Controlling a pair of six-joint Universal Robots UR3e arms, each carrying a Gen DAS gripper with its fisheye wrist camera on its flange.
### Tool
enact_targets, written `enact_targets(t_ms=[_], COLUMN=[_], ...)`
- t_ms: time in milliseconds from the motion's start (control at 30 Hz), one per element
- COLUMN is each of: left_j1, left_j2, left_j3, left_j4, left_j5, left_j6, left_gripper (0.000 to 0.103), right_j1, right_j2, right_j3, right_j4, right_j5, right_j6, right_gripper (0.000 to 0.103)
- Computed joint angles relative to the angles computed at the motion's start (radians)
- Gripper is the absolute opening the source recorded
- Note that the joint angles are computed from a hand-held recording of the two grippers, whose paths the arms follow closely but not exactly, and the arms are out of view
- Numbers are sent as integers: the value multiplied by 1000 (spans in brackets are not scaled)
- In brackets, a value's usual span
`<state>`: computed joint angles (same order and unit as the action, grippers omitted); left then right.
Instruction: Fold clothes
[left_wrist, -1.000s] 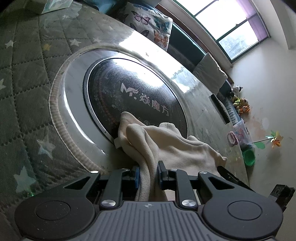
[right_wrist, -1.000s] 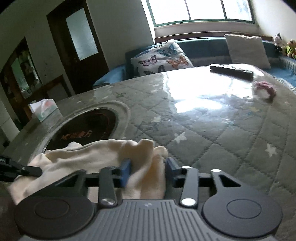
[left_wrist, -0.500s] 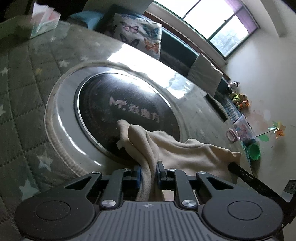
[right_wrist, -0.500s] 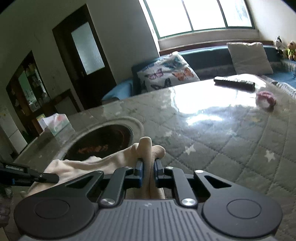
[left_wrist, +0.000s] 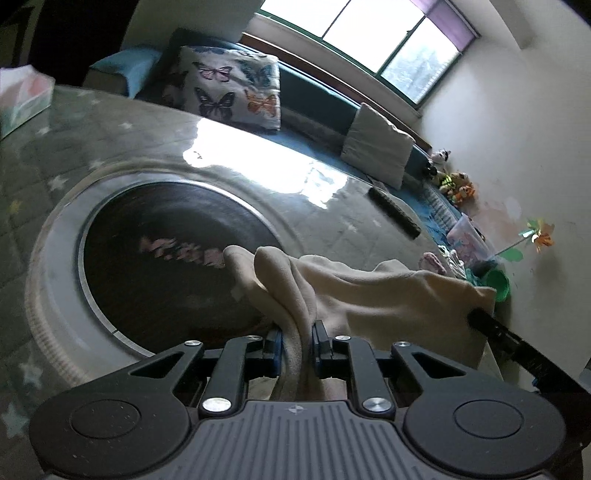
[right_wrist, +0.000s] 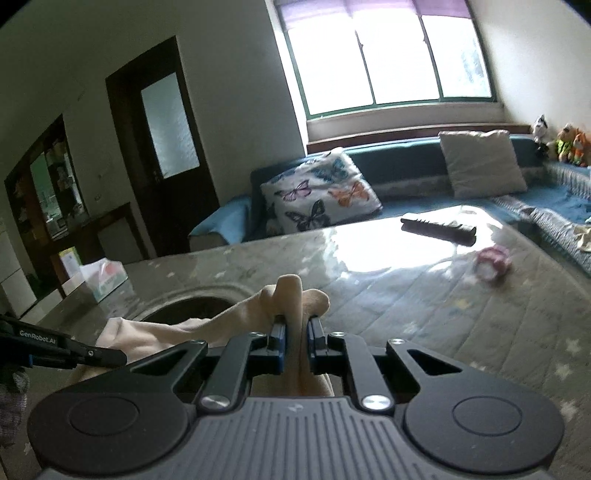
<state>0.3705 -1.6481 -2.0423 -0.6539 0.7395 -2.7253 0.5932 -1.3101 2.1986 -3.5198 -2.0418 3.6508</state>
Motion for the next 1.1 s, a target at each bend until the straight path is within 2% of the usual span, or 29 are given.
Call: enact_targets(t_ms=[467, 867, 1100], left_j1=[-242, -393, -465], left_j2=[-180, -356, -444], left_j3=[202, 405, 501], left_j4=[161, 179, 155], left_j5=[111, 179, 223], left_j6=[-206, -287, -287], left_gripper=[17, 17, 18], right_j1=[-126, -263, -346], right_j2=[-127, -193, -219], right_j3=[100, 191, 270], right_j4=[-10, -27, -46], right_j5=[10, 50, 76], right_j6=[-78, -110, -100], right_gripper=[10, 10, 10])
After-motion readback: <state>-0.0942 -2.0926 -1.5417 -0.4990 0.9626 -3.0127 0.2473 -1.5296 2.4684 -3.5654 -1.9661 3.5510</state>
